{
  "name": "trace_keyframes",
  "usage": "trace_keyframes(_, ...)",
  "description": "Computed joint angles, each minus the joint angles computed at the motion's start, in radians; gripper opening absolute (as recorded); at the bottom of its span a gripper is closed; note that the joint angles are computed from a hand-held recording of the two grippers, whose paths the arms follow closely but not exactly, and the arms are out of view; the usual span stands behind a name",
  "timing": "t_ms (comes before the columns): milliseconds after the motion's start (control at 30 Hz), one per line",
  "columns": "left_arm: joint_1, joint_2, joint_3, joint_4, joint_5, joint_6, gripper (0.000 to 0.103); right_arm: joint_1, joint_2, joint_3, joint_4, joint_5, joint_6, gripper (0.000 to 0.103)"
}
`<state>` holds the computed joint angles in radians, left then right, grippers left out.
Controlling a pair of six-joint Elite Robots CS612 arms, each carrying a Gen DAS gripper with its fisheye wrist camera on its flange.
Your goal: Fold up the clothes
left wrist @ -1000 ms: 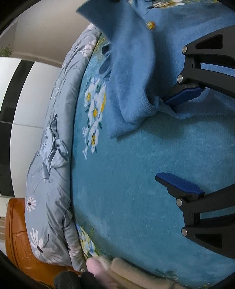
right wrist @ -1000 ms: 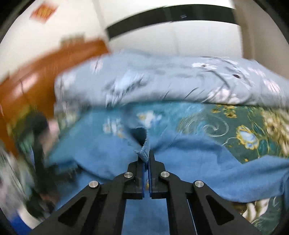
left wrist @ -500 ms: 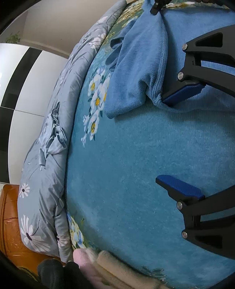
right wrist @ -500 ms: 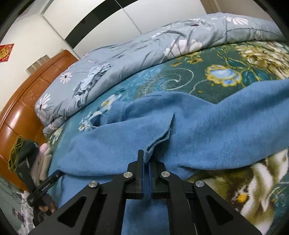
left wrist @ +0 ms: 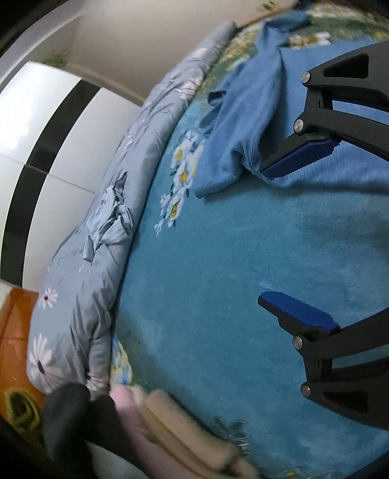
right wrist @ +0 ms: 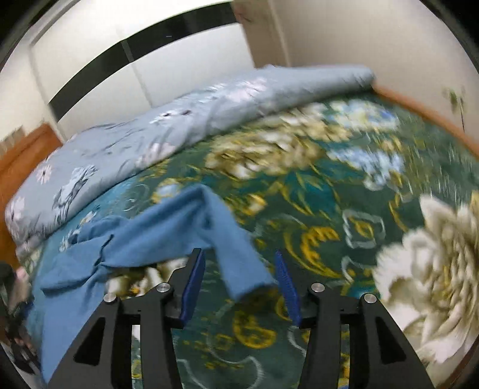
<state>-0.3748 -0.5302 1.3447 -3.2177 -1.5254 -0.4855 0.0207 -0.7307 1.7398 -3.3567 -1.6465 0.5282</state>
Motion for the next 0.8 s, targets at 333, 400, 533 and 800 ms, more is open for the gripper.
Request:
trace_keyframes(333, -0.012, -0.020, 0.032, 0.003, 0.021, 0.040, 0.082, -0.030, 0.038, -0.013, -0.085, 0.137, 0.078, 0.003)
trace_keyframes(400, -0.012, -0.020, 0.032, 0.003, 0.022, 0.048, 0.082, -0.035, 0.020, -0.008, -0.105, 0.154, 0.080, 0.002)
trace_keyframes(533, -0.008, -0.021, 0.034, -0.009, 0.020, 0.037, 0.082, -0.057, -0.035, -0.002, -0.151, 0.163, 0.116, 0.002)
trace_keyframes(800, 0.003, -0.014, 0.031, -0.019, -0.007, 0.014, 0.082, -0.024, -0.106, -0.144, 0.250, 0.218, 0.002, 0.002)
